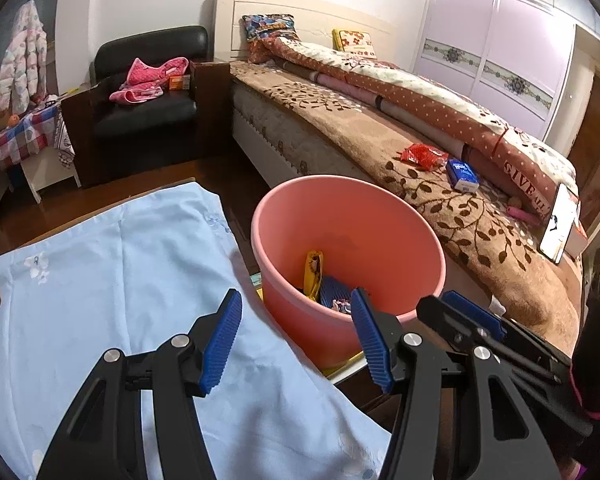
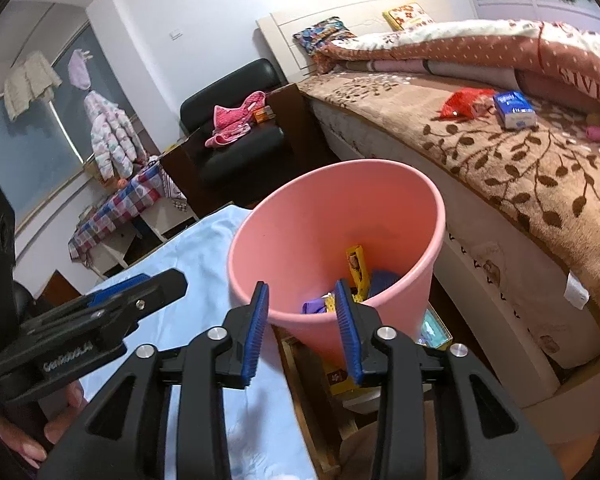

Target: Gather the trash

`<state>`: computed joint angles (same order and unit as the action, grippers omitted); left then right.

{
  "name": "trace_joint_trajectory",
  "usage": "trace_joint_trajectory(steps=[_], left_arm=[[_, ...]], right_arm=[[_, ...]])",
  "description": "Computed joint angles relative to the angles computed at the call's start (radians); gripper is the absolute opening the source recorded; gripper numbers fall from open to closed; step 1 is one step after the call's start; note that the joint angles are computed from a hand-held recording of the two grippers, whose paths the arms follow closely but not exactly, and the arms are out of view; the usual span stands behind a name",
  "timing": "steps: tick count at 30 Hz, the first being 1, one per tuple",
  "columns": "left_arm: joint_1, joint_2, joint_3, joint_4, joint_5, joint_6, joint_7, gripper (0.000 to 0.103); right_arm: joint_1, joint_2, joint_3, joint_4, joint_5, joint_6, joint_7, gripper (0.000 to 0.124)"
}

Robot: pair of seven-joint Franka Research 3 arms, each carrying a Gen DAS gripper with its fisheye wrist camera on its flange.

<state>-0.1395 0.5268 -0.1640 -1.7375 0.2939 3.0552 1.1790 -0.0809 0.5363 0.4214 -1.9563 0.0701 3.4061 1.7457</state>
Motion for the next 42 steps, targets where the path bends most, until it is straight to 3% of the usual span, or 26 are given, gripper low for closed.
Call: trace_joint_trajectory(steps=[9,15,20,24,26,30,32,37,42], left_arm=[[-0.019,-0.076,0.053,-0.112,0.018,0.075,-0.075,0.056],[-0.066,-0.138,0.132,-0.204,0.059,0.136,-0.148,0.056],[-0.075,-0.179,0.161,-0.269,0.069,0.175,-0.185,0.056],[-0.094,-0.206,0.194,-0.313,0.07,0.195,-0.205,0.056],[-0.151,-0.22,0.26,-0.336,0.075,0.205,-0.224,0.056],[-0.273,-0.239,0.397,-0.377,0.075,0.232,-0.249,0.056],[-0.282,-0.247,0.406,-0.391,0.061,0.241,-0.24,0.056],[-0.332,-0.263,0.454,-0.427,0.005,0.261,-0.199,0.056],[-0.364,-0.273,0.48,-0.454,-0.067,0.275,-0.147,0.056]], right_arm=[[0.123,-0.077,-0.098,-0.067,0.019,0.037,-0.018,0.046],[0.26,-0.116,-0.205,-0.09,0.088,0.042,-0.062,0.053],[0.358,-0.137,-0.275,-0.102,0.158,0.038,-0.115,0.054],[0.484,-0.148,-0.374,-0.104,0.265,0.035,-0.182,0.059],[0.541,-0.153,-0.418,-0.106,0.317,0.039,-0.223,0.064],[0.548,-0.162,-0.404,-0.113,0.36,0.046,-0.265,0.064],[0.52,-0.168,-0.371,-0.122,0.356,0.047,-0.262,0.064],[0.581,-0.172,-0.415,-0.124,0.42,0.052,-0.305,0.064],[0.592,-0.176,-0.411,-0.13,0.46,0.066,-0.327,0.064]])
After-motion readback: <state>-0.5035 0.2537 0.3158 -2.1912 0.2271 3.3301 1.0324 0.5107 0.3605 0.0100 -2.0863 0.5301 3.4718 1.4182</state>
